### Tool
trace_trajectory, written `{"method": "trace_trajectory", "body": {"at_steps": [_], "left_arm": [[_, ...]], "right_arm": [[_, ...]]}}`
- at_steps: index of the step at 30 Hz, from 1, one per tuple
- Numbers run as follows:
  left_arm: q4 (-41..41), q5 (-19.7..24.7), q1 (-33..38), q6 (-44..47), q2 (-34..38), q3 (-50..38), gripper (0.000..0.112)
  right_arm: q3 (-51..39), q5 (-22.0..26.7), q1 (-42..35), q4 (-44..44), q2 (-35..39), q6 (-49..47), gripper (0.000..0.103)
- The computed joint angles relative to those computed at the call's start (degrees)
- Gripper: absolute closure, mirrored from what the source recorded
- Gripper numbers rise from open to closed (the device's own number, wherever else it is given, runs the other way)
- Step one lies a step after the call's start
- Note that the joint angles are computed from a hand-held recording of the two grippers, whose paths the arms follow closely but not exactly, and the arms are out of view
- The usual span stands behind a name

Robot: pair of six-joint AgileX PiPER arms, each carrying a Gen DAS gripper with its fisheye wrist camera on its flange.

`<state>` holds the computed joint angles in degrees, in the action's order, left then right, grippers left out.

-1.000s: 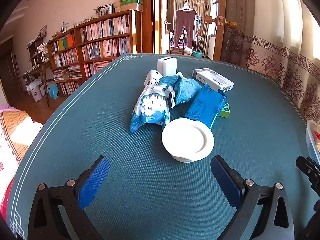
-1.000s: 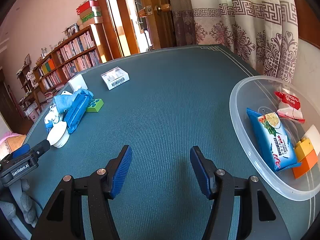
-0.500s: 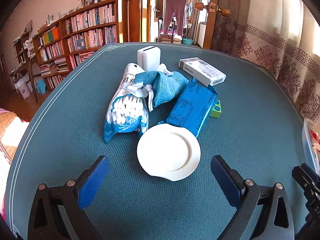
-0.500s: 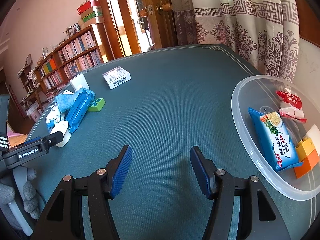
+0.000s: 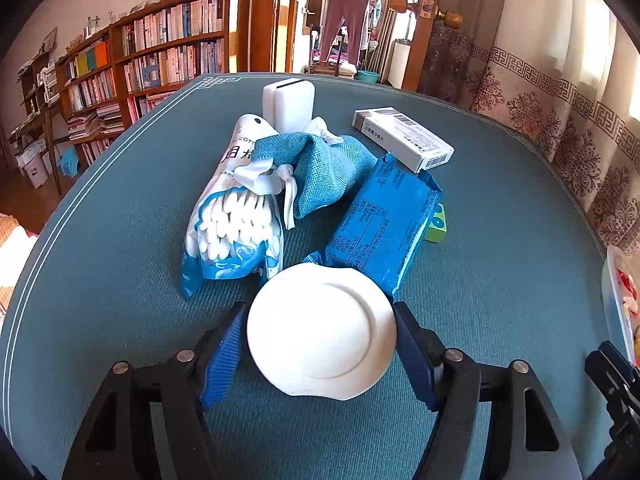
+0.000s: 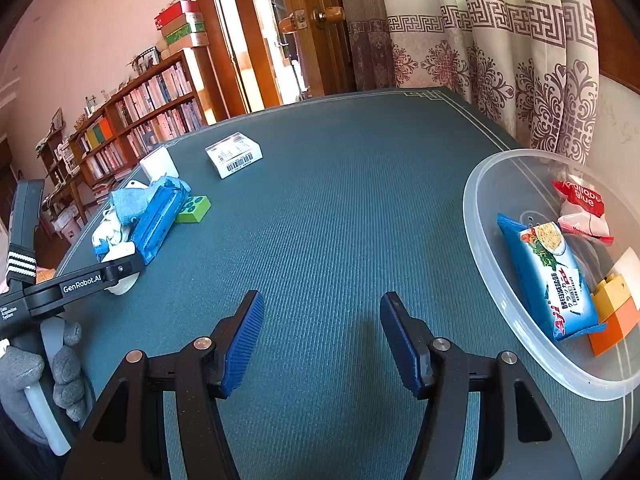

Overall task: Organize objects
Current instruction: 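Grasp the white plate with the left gripper while right grasps the blue packet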

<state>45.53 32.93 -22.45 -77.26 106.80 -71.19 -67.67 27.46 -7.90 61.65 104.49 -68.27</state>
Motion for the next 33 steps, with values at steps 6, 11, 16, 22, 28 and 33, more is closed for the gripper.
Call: {"method": "trace_trajectory", "body": {"at_steps": [6, 11, 16, 22, 28, 33], "left_arm": [[1.24, -0.91, -0.52, -1.09, -0.87, 1.29, 0.043], [3.88, 0.2, -2.72, -4.24, -1.5, 2.44, 0.043], [9.26, 1.89, -5.44, -9.79, -2.77, 4.32, 0.043], [15.31, 5.43, -6.75, -18.03, -3.61, 5.8, 0.043], [17.21, 8.66, -6.98, -23.58, -3.9, 6.58, 0.043], [17.06, 11.83, -7.71, -24.17, -2.96, 5.71, 0.043]], "right_arm": [[-0.59, 0.05, 0.07, -1.95, 0.31, 1.96, 0.041], [-1.26, -0.42, 0.48, -4.34, 0.73, 4.23, 0.041], [-3.1, -0.53, 2.0, -11.2, 1.55, 10.14, 0.041], [-9.16, 8.17, 3.47, -15.11, 3.43, 16.11, 0.041], [-15.67, 11.25, 7.52, -17.14, 6.41, 20.58, 0.041], [-21.28, 14.33, 10.63, -18.55, 10.68, 25.41, 0.041]]}}
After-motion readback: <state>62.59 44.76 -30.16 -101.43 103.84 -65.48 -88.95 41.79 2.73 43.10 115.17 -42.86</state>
